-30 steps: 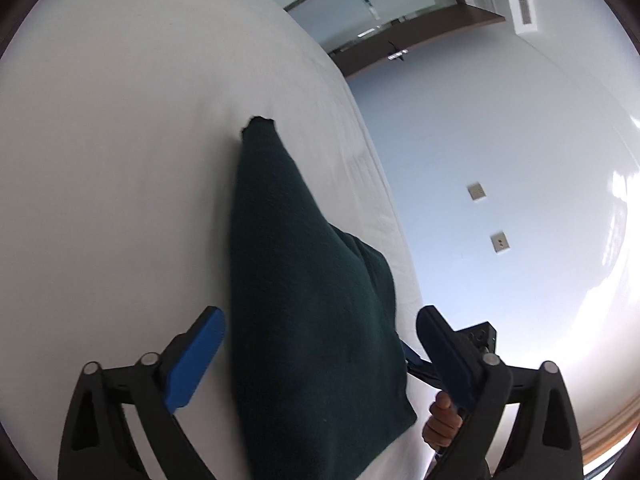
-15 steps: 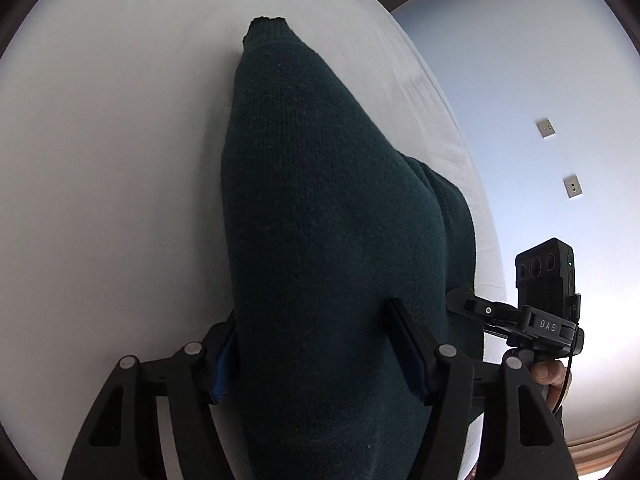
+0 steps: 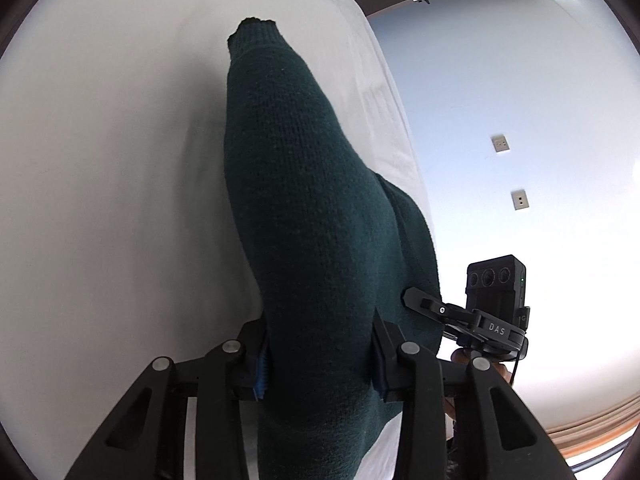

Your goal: Fold small clothes

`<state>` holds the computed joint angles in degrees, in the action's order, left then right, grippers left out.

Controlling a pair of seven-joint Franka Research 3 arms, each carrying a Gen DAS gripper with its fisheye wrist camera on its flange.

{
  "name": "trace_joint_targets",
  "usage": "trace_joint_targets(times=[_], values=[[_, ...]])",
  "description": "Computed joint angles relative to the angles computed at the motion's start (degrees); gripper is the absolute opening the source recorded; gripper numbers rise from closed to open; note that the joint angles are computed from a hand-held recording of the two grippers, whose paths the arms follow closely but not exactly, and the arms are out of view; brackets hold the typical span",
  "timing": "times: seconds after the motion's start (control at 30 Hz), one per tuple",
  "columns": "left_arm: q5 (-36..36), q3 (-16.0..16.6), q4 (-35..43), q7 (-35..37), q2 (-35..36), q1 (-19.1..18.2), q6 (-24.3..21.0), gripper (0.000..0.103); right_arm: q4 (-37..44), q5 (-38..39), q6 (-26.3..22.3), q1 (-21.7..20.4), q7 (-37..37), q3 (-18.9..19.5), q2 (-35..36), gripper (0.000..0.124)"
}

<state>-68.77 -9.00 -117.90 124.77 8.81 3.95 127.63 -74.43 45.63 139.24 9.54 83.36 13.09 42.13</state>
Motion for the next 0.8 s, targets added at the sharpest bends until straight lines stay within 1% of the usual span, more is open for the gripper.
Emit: trace_joint_targets(times=[0.1,0.2,0.3,0.4,0.5,0.53,0.6,0.7,0.77,0.8], values=[[-1.4,0.9,-3.1,1.4,-4.4,0.8,-2.3,0.039,-4.3,1.8,1.3,-0.2,-1.6,1.1,-4.1,0.023],[-1.8,2.9,-7.5,3.5,-10.3,0.8,-3.8,0.039,-9.5,5.4,3.0,-0.2,-5.3,2.4,-8.9,0.023],[-1.9,4.0,-9.0,4.8,-12.3,-0.7,-2.5,0.039,-13.5,8.1,4.1,1.3,-8.0,2.7,-12.8,0.023],[-1.9,4.7,-10.5,5.4,-13.5,-1.8,-0.8,0.039,-16.5,10.1,5.0,3.8,-9.5,2.9,-15.6,0.023],[-1.9,5.1,-12.8,6.7,-13.8,-2.6,1.3,0.039,-20.6,12.7,7.2,6.6,-11.4,3.4,-18.0,0.023],[-2.1,5.2,-13.4,7.2,-13.4,-2.8,1.7,0.039,-20.7,13.2,7.7,7.6,-11.5,3.5,-17.7,0.023],[-0.9,6.0,-13.9,5.9,-13.8,-2.3,0.7,0.039,-22.9,15.3,9.0,9.0,-12.8,4.1,-17.9,0.023],[-0.2,6.4,-13.9,5.1,-12.2,-1.9,0.0,0.039,-23.9,17.0,10.6,11.3,-12.3,4.4,-15.8,0.023],[-0.3,6.0,-13.1,3.6,-10.2,-1.7,0.2,0.040,-23.6,18.4,11.8,12.0,-11.8,4.8,-13.3,0.023],[-1.6,5.9,-12.9,4.1,-9.4,-1.5,-0.2,0.041,-23.7,20.8,12.5,11.5,-12.9,5.7,-12.3,0.023]])
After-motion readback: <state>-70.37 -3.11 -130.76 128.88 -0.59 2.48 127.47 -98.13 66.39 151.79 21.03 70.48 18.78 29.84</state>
